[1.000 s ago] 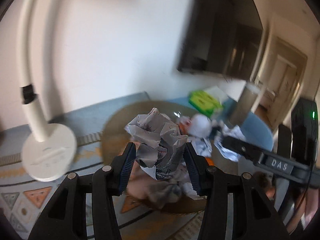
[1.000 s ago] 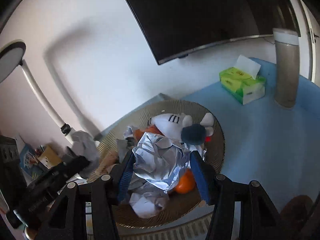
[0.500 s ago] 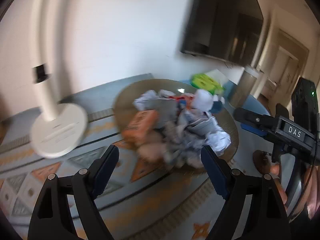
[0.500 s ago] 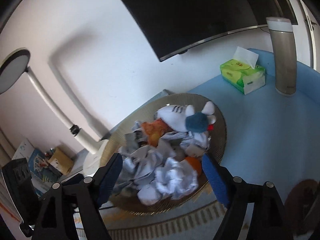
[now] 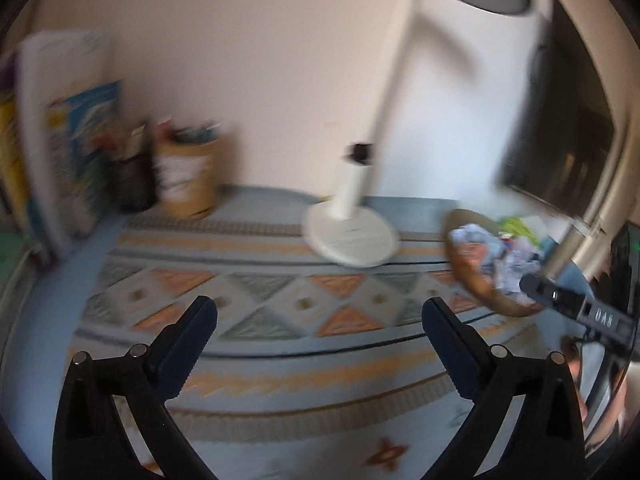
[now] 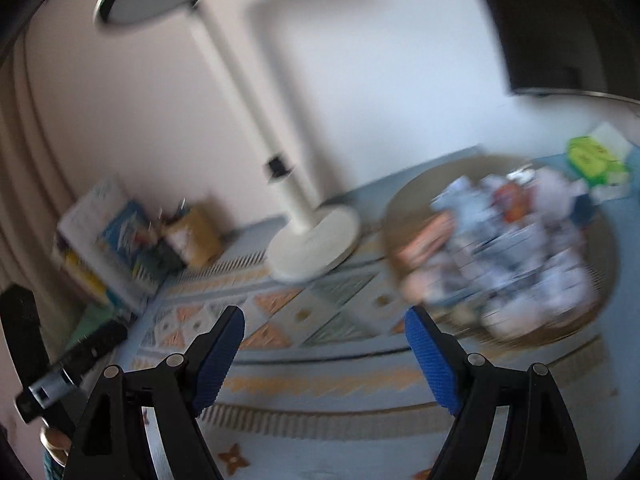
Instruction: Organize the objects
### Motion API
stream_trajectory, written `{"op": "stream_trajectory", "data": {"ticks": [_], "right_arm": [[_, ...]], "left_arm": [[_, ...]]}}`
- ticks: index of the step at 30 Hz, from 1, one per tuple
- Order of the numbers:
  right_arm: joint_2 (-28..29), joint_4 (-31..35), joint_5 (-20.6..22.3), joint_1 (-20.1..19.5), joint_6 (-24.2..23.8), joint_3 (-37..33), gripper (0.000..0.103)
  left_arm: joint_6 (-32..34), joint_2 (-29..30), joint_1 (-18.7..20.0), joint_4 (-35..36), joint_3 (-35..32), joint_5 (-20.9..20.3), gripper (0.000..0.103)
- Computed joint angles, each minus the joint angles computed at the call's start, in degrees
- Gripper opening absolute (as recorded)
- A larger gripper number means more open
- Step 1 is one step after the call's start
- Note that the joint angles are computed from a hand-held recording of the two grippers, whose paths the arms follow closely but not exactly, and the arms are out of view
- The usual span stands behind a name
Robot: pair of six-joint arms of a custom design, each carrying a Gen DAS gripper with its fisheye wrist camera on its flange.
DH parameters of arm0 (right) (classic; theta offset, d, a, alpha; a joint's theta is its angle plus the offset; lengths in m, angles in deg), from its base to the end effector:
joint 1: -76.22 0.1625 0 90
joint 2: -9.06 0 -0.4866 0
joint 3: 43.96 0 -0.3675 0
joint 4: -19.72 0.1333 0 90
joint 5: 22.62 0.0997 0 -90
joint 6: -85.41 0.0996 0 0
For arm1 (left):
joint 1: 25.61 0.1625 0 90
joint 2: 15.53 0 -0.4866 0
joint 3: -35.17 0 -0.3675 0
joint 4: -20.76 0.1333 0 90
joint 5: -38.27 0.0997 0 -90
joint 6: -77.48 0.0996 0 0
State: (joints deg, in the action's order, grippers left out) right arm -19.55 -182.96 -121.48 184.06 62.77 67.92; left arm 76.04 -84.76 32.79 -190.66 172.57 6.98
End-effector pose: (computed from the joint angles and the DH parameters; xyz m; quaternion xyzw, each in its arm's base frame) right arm 0.2978 -0.5402 -0.0062 0.3152 -0.9116 0.2497 0.0852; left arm -0.0290 -0.4639 0.3253 -0.0094 0.8095 -0.4991 0.3091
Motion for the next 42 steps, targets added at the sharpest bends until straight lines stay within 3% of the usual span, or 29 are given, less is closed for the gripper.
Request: {"op": "stream_trajectory", "data": {"ticks": [6,10,12,17,19,28,42], "right_arm": [[9.39,-1.81,-9.09,3.64,-5.04,-3.41,0.081],[13.79,-5.55,-15.04,4.61,-9.07,-5.08,0.081],[14.34,-5.24,-16.74,4.48,-8.75,-5.82,0.081],[13.67,-3.08,-16.73,3.47,-4.90,-6.34,0.088],[13.73,-1.37,-17.36,3.44,-4.13,-6.95,0.088],[14.32,-1.73,-19.30,4.03,-4.45,-7.55,0.094],[14.45,-0.26,-20.52,4.11,-3.34,-8.24,0.095]], "left_arm": [[-7.08,0.61,4.86,-0.02,2.54,7.04,0.102],[-9.33,3.07,8.32,2.62,1.70,5.93,0.102],[-9.16,3.95,9.19,3.05,1.07,5.24,0.102],[-13.80,4.04,9.80,10.46,-0.20,6.86,0.102],[-17.63,2.58,10.85,17.28,-0.95,4.96,0.102],[-22.31,2.51,10.09,27.51,-2.02,8.49,0.102],[-21.41,2.25,10.32,27.06,-2.03,8.21,0.103]]}}
